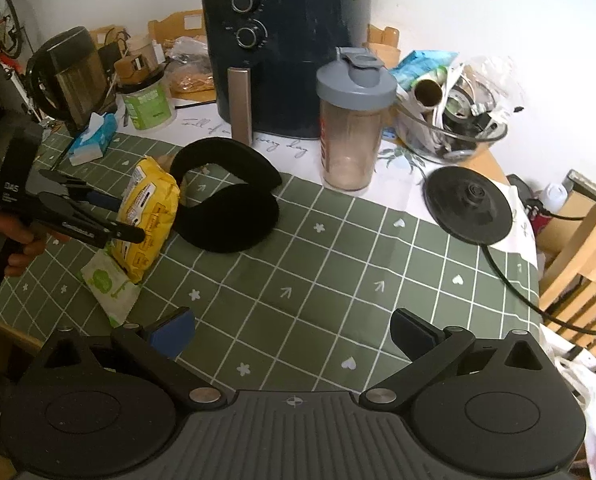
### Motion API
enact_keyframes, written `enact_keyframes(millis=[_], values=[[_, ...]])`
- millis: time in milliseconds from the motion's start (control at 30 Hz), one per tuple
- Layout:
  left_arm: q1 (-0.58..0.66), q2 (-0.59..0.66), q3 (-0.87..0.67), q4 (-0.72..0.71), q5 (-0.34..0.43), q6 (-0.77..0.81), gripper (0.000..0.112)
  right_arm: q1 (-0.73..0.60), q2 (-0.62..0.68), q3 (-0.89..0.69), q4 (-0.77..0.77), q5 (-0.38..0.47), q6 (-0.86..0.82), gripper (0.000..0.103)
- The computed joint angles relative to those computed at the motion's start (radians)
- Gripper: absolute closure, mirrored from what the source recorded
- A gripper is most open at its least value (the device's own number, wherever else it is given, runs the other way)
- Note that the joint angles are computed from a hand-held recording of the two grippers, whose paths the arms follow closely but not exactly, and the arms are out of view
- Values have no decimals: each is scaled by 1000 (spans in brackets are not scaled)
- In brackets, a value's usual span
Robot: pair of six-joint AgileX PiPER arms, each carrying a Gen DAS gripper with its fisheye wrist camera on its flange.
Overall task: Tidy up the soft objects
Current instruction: 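Close the left gripper on the yellow packet and lift it, then grasp the black earmuffs headband with the right gripper while the left holds the yellow packet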
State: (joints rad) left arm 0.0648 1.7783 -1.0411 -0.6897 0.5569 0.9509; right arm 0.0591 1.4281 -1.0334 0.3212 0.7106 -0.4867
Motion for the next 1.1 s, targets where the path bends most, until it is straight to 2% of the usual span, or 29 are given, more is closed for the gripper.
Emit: enact_keyframes(millis=[133, 267, 333, 400, 500, 733, 1100], values=[[-72, 44, -40, 176, -47, -174, 23, -4, 1, 3, -9, 0, 16, 0], [-114, 98, -89, 340, -37, -352, 23, -2, -5, 8, -17, -1, 20, 0], [-124, 111, -100, 387, -34, -425, 30, 1, -10, 11, -23, -2, 21, 0], [-121, 108, -96, 387, -37, -458, 38, 4, -13, 13, -32, -4, 21, 0], [-111, 99, -100, 376, -20, -467, 42, 1, -13, 16, -32, -9, 10, 0], [-49, 20, -58, 274, -5, -361, 43, -24, 9, 4, 3, -16, -59, 0], [2, -166, 2, 220, 39, -346, 43, -67, 104, -49, 142, -18, -377, 0]])
